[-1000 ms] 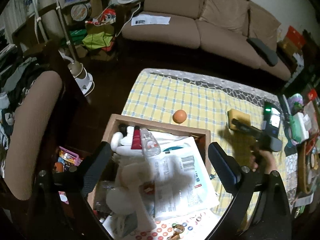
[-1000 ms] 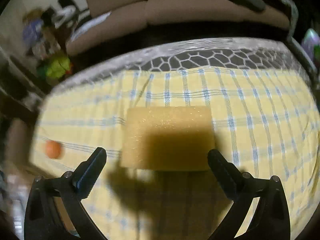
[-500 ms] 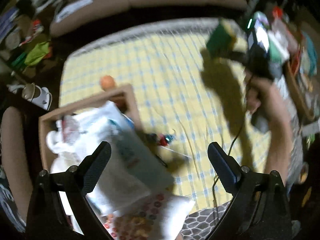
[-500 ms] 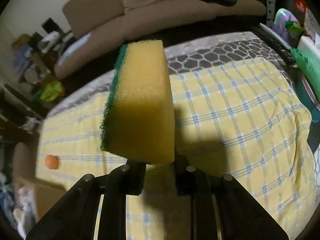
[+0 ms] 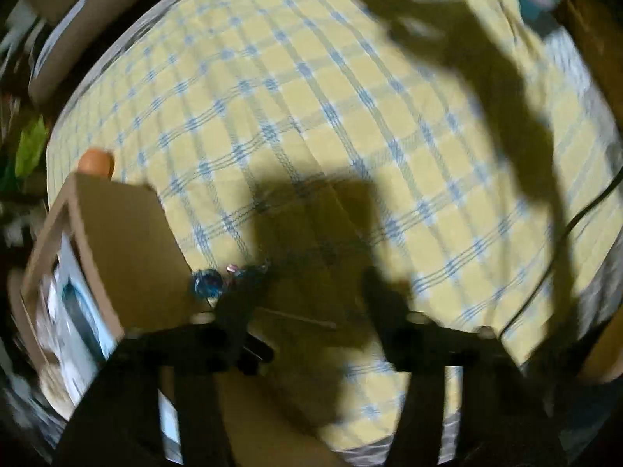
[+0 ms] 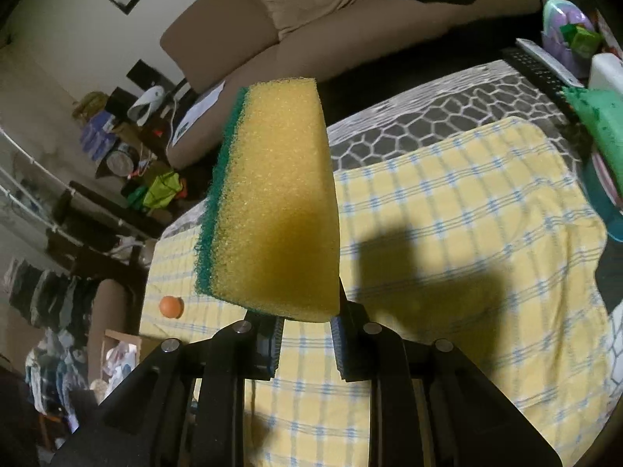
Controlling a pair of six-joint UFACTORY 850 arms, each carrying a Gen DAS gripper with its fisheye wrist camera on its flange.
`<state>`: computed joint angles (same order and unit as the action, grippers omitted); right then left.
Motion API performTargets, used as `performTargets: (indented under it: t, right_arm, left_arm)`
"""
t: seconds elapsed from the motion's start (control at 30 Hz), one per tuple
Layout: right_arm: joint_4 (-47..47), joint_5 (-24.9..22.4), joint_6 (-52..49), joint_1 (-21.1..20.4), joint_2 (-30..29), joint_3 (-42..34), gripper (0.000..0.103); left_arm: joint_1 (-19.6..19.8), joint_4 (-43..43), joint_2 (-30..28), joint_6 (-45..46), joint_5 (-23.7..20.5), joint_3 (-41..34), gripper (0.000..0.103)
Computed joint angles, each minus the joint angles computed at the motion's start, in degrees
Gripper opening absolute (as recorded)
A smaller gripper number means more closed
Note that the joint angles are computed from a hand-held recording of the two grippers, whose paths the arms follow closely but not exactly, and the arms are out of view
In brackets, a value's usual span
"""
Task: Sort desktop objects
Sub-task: 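Grasp the blue wrapped candy with the left tool while the right tool holds the sponge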
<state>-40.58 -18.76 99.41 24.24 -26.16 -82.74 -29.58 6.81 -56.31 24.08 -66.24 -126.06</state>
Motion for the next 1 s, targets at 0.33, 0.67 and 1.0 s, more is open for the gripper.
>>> performTargets:
  t: [0.33,0.67,1.0]
  right_arm:
    - [-2.3,-1.0,-0.4,1.1,3.0,3.2,0.023]
    - [-1.2,-1.5,-1.6,1.5,2.8,2.5,0.024]
    - [0.6,-3.5,-5.0,2.4,1.4,-0.4,0.024]
  left_arm:
    - [-0.5,12.3,5.3,-1.1,8.8,10.6,0.059]
    - [-1.2,14.0,3.6,-0.5,8.2,9.8,0.019]
    - [-1.1,11.6,5.6,-1.7,10.8,9.7,0.018]
